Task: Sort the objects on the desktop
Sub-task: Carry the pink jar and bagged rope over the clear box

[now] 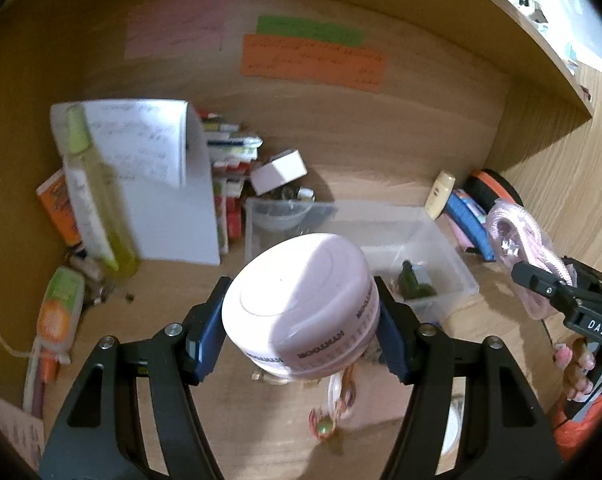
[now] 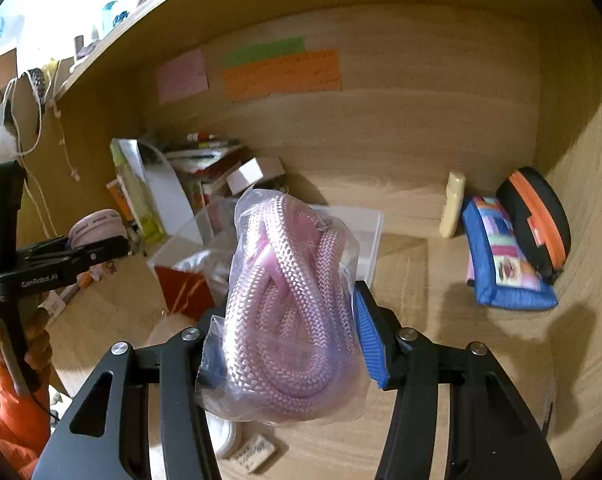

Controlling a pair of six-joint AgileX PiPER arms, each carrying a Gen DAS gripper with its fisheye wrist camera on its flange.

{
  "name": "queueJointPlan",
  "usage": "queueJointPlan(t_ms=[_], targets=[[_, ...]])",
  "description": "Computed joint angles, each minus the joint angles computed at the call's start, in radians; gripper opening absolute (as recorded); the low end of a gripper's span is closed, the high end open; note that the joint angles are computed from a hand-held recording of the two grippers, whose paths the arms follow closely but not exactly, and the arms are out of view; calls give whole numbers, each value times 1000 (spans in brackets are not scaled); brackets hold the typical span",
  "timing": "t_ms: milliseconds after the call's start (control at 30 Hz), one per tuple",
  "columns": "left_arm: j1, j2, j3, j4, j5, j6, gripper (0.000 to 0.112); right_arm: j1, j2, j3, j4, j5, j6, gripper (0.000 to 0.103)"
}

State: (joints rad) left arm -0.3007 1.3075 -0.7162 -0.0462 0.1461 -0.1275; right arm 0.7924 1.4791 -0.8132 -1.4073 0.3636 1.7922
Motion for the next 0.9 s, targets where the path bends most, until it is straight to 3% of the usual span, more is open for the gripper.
queueJointPlan(t_ms=[200,333,900], targets=[[11,90,-116,-149,40,170,66,-48,60,-91,41,-22,-73,48],[6,136,-174,-159,55,190,66,-85,111,-160,112,-54,-156,48],[6,381,-422,-202,157,250,65,-165,370,-428,729,-108,-781,48]])
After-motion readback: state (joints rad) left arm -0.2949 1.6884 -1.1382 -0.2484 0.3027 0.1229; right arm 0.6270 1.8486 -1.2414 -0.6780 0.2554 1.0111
